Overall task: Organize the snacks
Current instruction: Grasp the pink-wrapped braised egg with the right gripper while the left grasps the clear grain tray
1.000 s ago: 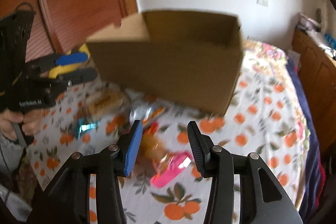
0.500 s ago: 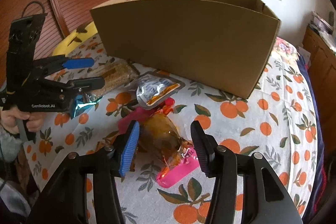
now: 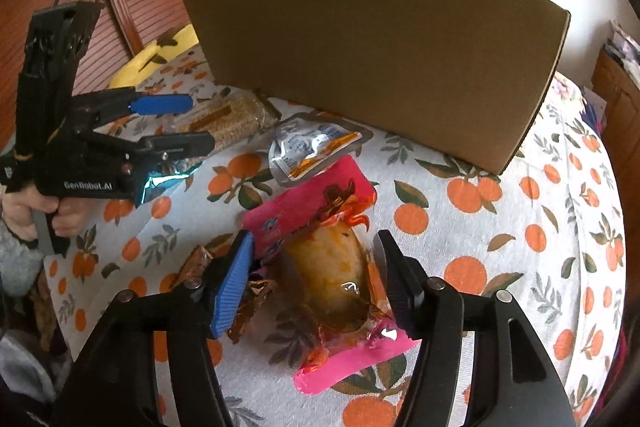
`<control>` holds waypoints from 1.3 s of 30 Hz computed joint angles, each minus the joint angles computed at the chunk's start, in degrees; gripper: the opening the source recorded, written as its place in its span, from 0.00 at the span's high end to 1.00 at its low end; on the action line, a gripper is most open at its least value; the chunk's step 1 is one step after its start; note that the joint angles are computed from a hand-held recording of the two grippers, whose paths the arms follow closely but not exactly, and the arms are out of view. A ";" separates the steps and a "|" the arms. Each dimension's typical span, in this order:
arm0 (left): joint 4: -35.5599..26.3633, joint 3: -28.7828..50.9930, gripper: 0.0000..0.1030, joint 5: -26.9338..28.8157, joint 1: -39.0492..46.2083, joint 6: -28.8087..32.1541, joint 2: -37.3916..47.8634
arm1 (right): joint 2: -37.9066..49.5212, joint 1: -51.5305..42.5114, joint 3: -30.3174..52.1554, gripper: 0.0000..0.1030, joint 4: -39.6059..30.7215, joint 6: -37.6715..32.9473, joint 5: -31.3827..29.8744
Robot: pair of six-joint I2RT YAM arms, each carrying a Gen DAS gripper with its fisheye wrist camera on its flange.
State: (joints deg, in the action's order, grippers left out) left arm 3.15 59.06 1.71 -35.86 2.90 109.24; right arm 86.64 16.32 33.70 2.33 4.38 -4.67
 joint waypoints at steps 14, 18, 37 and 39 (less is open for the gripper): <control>-10.84 10.01 0.45 -3.88 -2.87 -0.14 3.75 | -3.26 -4.03 -4.39 0.37 3.88 2.05 -2.35; -16.63 15.71 0.44 -6.87 -4.20 -0.69 7.13 | -4.04 -4.65 -5.21 0.41 4.52 2.59 -2.65; -19.39 17.15 0.57 -11.59 -7.94 -1.12 7.14 | -8.26 -6.96 -6.72 0.42 2.46 1.84 -5.03; -17.39 14.27 0.57 -11.19 -7.84 -1.96 4.91 | -8.34 -7.02 -6.62 0.42 2.28 1.87 -5.11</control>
